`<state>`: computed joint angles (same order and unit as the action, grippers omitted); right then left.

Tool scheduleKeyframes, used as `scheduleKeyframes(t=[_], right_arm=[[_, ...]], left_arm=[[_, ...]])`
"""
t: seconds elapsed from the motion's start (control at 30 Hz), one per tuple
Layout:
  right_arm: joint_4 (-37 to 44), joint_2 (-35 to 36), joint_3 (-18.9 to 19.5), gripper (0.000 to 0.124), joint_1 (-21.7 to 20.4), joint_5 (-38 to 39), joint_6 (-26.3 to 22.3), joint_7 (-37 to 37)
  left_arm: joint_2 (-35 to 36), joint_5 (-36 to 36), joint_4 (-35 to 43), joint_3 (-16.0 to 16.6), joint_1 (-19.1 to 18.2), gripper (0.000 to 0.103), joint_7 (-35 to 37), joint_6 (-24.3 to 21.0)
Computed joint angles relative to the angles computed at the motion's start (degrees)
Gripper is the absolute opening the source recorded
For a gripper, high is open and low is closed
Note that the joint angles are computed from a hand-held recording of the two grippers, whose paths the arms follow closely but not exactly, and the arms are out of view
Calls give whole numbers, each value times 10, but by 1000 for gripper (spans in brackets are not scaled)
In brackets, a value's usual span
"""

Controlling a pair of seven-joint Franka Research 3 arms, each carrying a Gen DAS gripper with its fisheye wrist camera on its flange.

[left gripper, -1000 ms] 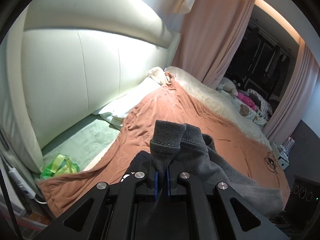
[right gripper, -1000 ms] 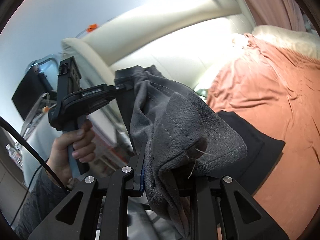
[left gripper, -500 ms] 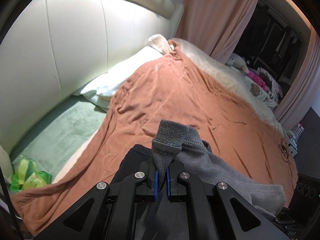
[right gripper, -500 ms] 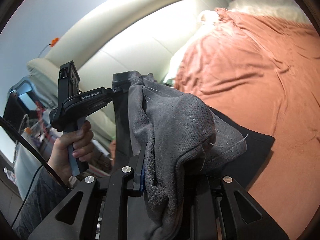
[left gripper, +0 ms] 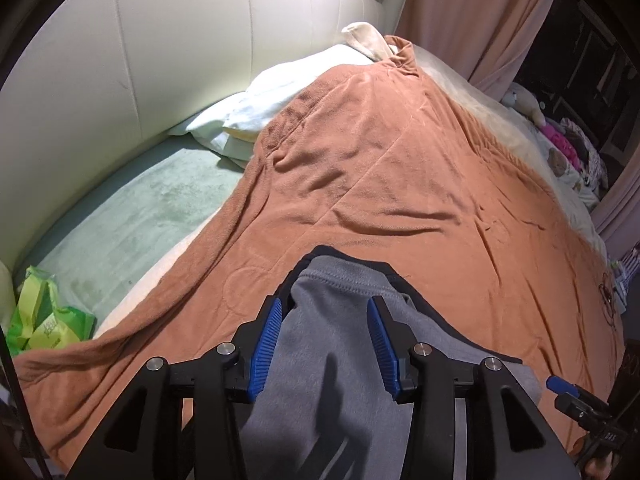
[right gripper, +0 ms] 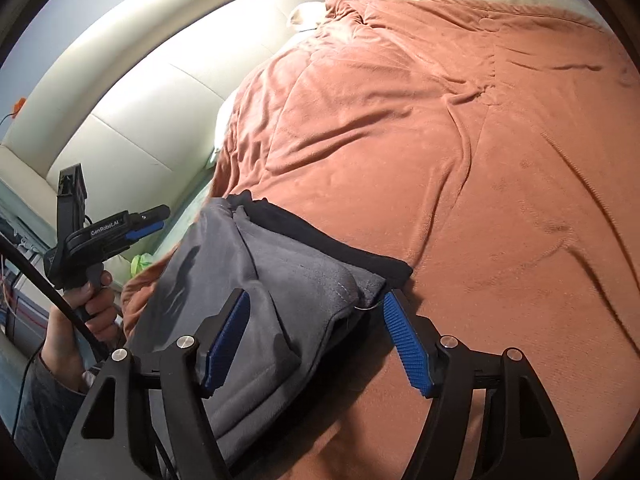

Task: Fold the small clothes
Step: 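Lower the folded shirt onto the blanket and open both grippers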

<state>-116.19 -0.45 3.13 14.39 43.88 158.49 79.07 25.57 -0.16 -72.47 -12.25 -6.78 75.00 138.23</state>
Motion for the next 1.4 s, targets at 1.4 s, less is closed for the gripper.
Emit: scheduleKeyframes(t=[1.4], right_arm=[[-30, -13, 47, 49, 76, -141, -18, -28]], left_arm=[[-274, -24, -426, 15, -7, 47, -1, 103]])
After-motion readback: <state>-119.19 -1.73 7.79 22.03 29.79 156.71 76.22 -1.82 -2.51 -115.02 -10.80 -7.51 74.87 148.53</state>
